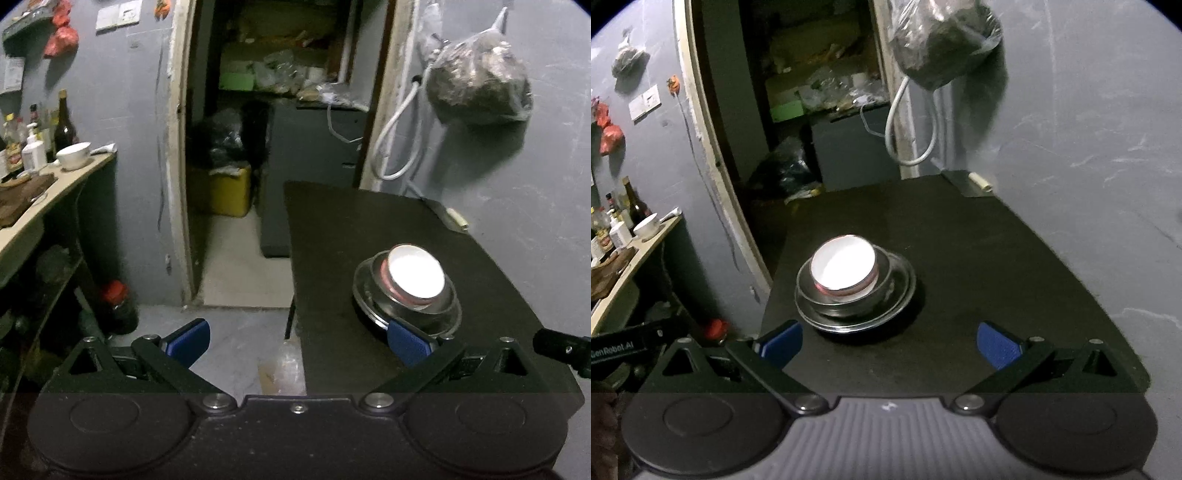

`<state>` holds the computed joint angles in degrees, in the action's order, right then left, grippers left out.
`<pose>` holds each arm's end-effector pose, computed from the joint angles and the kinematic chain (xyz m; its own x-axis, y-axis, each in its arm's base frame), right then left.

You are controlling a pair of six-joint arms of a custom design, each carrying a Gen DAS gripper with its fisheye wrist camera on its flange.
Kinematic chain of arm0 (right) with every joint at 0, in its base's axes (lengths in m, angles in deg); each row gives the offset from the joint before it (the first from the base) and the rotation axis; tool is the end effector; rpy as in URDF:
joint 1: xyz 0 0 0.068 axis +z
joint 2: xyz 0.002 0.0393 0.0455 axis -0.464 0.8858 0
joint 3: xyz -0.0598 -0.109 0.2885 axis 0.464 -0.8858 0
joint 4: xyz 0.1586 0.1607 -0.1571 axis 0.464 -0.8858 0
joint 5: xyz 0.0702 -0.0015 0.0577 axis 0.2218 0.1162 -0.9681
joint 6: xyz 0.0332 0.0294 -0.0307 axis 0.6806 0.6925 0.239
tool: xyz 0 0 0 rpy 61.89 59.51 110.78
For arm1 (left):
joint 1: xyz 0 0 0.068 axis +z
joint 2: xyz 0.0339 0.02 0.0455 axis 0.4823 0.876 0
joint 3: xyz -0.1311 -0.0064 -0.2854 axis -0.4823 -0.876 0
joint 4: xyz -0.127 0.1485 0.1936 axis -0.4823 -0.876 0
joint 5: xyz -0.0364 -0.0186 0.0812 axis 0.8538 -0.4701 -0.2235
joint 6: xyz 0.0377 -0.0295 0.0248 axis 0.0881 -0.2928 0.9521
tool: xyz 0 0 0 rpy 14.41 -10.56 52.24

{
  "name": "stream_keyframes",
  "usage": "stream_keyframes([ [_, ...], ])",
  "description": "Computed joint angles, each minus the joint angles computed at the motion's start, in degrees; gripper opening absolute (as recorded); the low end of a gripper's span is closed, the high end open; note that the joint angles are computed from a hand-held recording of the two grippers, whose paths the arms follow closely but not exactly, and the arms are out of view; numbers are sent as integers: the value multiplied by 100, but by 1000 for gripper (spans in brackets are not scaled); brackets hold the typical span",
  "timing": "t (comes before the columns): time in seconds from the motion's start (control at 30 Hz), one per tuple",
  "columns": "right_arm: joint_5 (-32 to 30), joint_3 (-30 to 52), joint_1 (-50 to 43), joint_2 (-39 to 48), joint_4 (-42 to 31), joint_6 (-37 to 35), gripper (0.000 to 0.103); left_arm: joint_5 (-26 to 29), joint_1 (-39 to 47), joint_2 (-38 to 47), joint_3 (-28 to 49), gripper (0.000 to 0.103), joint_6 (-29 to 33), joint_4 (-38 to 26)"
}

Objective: Organize plates and bowls

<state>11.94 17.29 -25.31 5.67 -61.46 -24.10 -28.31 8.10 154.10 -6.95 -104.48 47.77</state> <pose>0.2766 0.0146 0.2369 -0.5884 0.1103 -0.8010 -0.0380 0.9858 0.1637 0.3019 -0.1039 0.2314 -0.5638 -0.1494 -0.8123 -0.0705 0.9886 -0.1328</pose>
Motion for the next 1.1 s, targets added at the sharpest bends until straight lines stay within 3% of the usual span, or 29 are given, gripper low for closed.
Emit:
stream_keyframes([
  [0.17,-19,-32,-62,-307,-285,-273,103,-68,-98,-268,-353,102,-3,537],
  [0.3,-80,10,-122,-494,-429,-602,103,-428,-307,-321,-503,102,-232,996],
  [0.43,-206,72,-284,-680,-699,-766,103,-585,-471,-220,-375,102,-436,947],
  [0.63,-196,-104,-460,-684,-644,-541,103,-467,-574,-195,-617,102,-130,1319],
  [1.1,-152,-799,-121,-902,-90,-443,103,-691,-658,-639,-1117,102,-34,949],
])
